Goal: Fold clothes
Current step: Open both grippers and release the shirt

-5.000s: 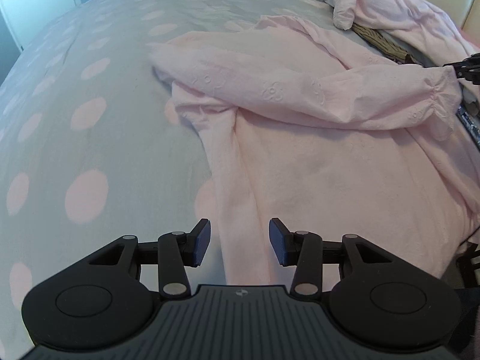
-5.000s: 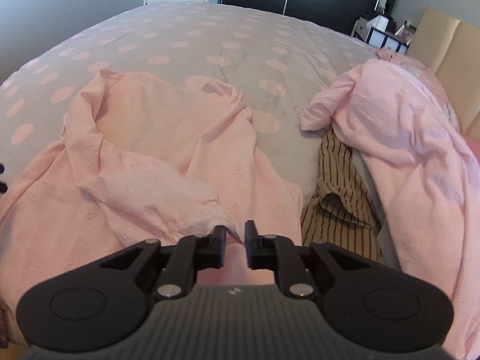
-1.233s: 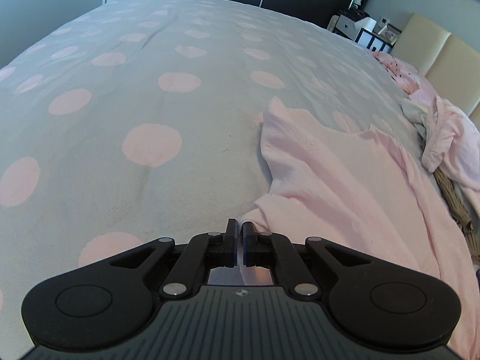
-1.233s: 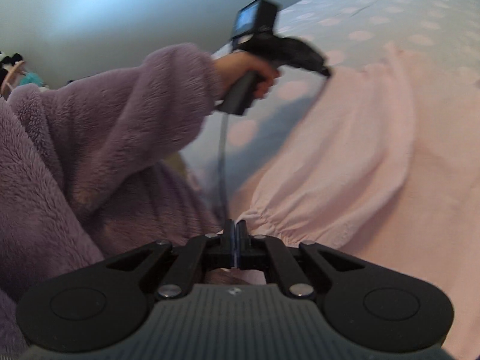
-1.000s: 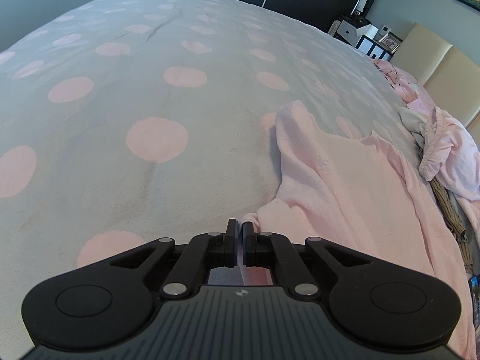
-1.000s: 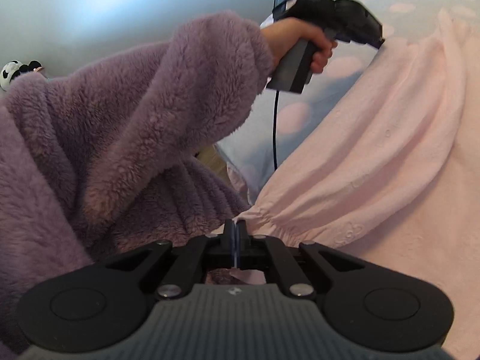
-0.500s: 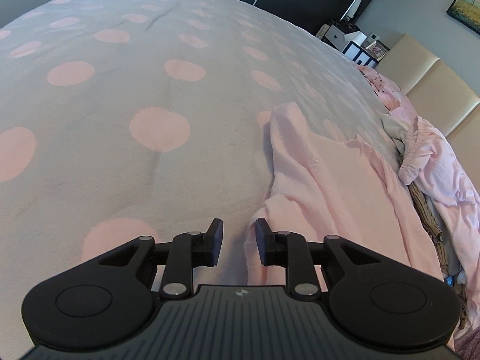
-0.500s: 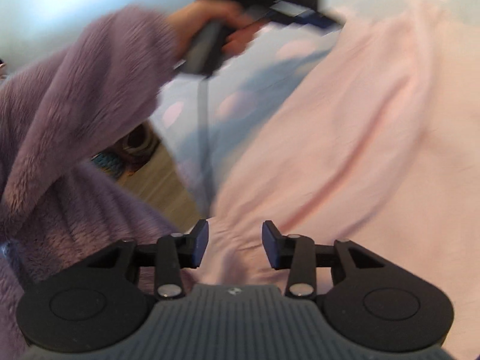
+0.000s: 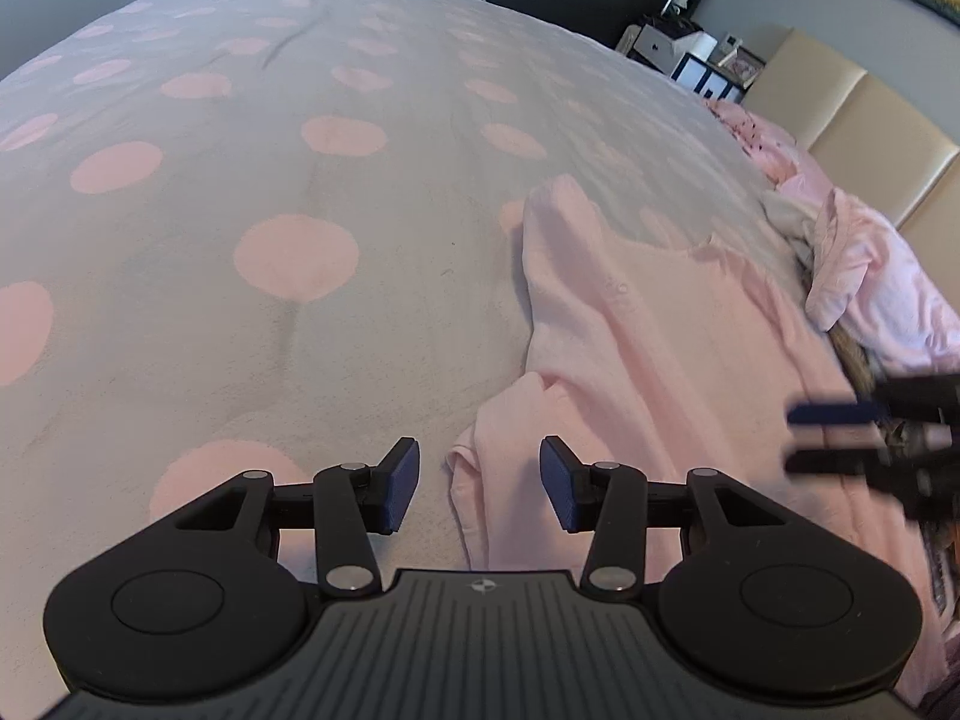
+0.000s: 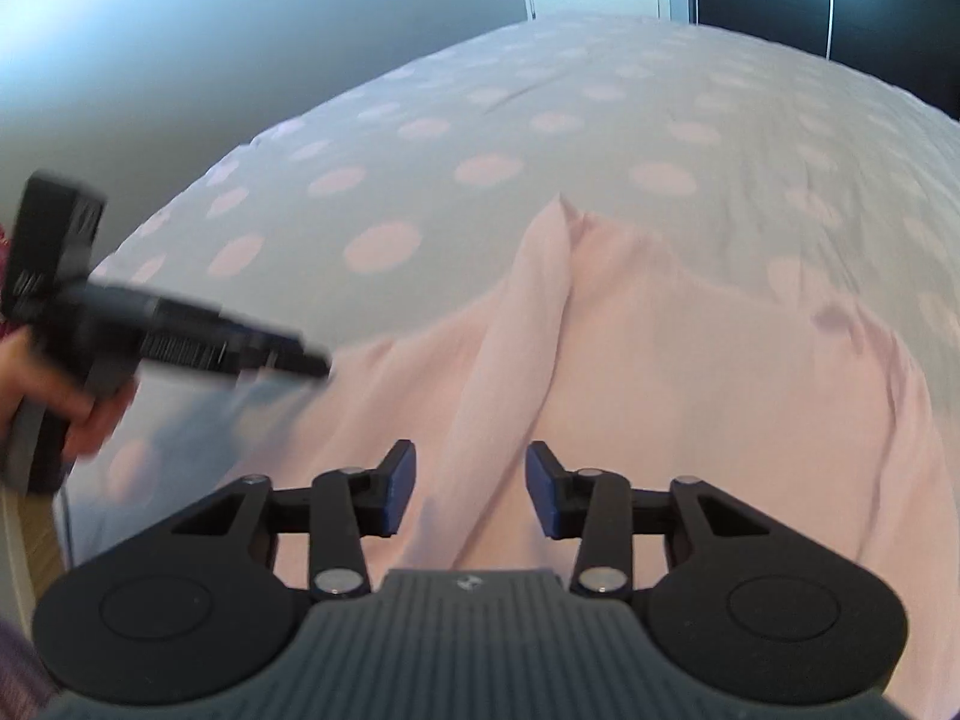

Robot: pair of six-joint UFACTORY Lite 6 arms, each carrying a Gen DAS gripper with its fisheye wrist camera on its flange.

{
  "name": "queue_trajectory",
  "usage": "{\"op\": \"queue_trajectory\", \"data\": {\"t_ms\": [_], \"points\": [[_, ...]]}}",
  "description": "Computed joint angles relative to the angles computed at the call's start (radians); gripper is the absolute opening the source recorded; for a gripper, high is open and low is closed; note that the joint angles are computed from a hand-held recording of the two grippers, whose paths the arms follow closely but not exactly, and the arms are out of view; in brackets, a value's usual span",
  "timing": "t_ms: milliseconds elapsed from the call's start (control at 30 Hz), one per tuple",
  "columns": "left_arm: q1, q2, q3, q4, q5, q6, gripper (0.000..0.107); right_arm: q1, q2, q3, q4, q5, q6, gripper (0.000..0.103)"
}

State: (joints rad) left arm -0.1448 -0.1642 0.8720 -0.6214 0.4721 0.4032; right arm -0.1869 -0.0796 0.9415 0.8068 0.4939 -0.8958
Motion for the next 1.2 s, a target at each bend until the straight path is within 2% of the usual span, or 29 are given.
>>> {"op": "queue_trajectory", "data": {"t_ms": [67,133,233,267,333,367,400,533,600,700,767,833,867,967,1100,1200], "points": [[-0.002,0.021,0.005,0.003,0.0,0.01,0.041,0.014,0.142,0.119,0.051,-0.023,-0.018,0.057],[-0.004,0.042,0.01,0.007,0.0,0.018,0.024,0.054,0.295,0.247,0.073,-0.068,0.005,0.058],[-0.014,0.054,0.003,0.016,-0.017,0.018,0.009,0.097,0.492,0.433,0.075,-0.109,0.022,0.057],[-0.022,0.055,0.001,0.035,-0.025,0.004,0.006,0.1,0.532,0.474,0.058,-0.12,0.026,0.054],[-0.049,0.054,0.003,0.14,-0.038,-0.081,0.0,0.102,0.634,0.595,-0.02,-0.113,0.084,0.033],[-0.063,0.055,0.006,0.207,-0.043,-0.148,0.0,0.097,0.69,0.666,-0.067,-0.092,0.123,0.012],[-0.077,0.057,0.009,0.283,-0.047,-0.226,0.0,0.091,0.746,0.737,-0.103,-0.072,0.155,0.006],[-0.065,0.057,-0.006,0.331,-0.05,-0.276,0.0,0.062,0.92,0.956,-0.156,-0.029,0.227,0.006],[-0.061,0.056,-0.013,0.328,-0.052,-0.271,0.0,0.058,0.991,1.049,-0.244,-0.016,0.325,0.007],[-0.076,0.052,-0.015,0.375,-0.05,-0.322,0.0,0.035,1.042,1.104,-0.215,-0.002,0.318,0.012],[-0.075,0.044,-0.021,0.374,-0.053,-0.32,0.0,0.033,1.033,1.09,-0.206,-0.01,0.306,0.013],[-0.071,0.031,-0.028,0.362,-0.056,-0.305,0.0,0.032,0.981,1.026,-0.189,-0.038,0.291,0.025],[-0.066,0.013,-0.039,0.362,-0.062,-0.303,0.0,0.028,0.932,0.962,-0.156,-0.067,0.264,0.035],[-0.067,-0.047,-0.055,0.424,-0.035,-0.372,0.0,0.004,0.738,0.726,0.012,-0.103,0.089,0.036],[-0.121,-0.171,-0.09,0.509,0.025,-0.467,0.0,-0.027,0.432,0.362,0.24,-0.058,-0.165,0.036],[-0.227,-0.258,-0.098,0.634,0.089,-0.636,0.0,-0.014,0.188,0.09,0.338,-0.031,-0.267,0.038]]}}
